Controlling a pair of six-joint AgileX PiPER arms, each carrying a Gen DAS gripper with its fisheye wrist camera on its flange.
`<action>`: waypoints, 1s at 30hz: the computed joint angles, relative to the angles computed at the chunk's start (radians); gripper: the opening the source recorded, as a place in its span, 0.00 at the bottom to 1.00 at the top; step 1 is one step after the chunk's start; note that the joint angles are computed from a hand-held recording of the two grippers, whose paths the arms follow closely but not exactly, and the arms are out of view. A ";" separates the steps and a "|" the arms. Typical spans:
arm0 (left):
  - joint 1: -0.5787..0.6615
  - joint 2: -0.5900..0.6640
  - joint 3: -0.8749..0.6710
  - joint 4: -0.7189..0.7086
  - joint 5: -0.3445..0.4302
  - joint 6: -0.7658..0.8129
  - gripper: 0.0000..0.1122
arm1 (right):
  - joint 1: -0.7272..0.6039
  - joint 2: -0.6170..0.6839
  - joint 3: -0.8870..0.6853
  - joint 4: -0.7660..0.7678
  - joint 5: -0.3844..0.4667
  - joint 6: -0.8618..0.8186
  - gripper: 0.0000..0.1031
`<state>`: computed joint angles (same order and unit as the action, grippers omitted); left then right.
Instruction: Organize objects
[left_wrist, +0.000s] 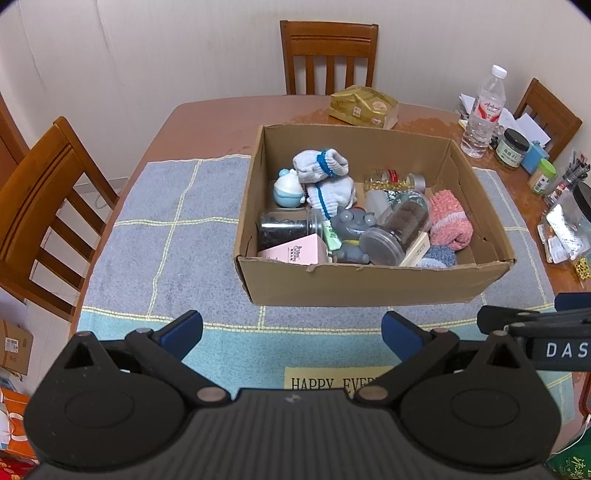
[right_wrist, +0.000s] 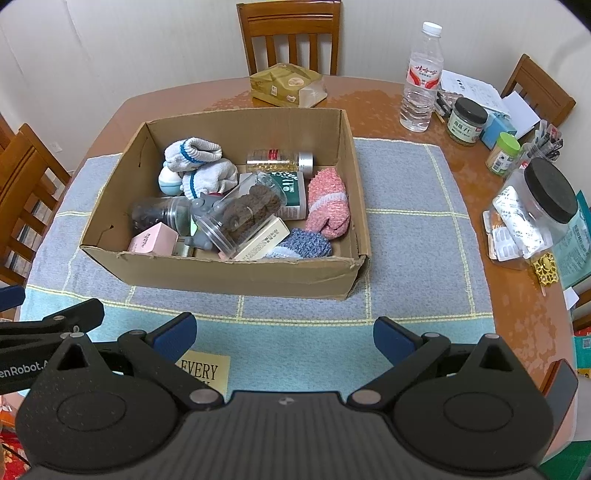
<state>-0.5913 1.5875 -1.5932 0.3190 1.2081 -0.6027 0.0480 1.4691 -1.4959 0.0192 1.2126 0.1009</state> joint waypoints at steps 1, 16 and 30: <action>0.000 0.001 -0.001 0.000 0.002 0.001 0.91 | 0.000 0.000 -0.001 0.002 0.001 0.000 1.00; 0.004 0.006 -0.009 -0.004 0.001 0.005 0.91 | -0.004 0.007 -0.009 0.003 0.003 -0.002 1.00; 0.009 0.014 -0.018 -0.006 0.005 0.010 0.91 | 0.006 0.017 -0.012 -0.004 0.001 0.015 1.00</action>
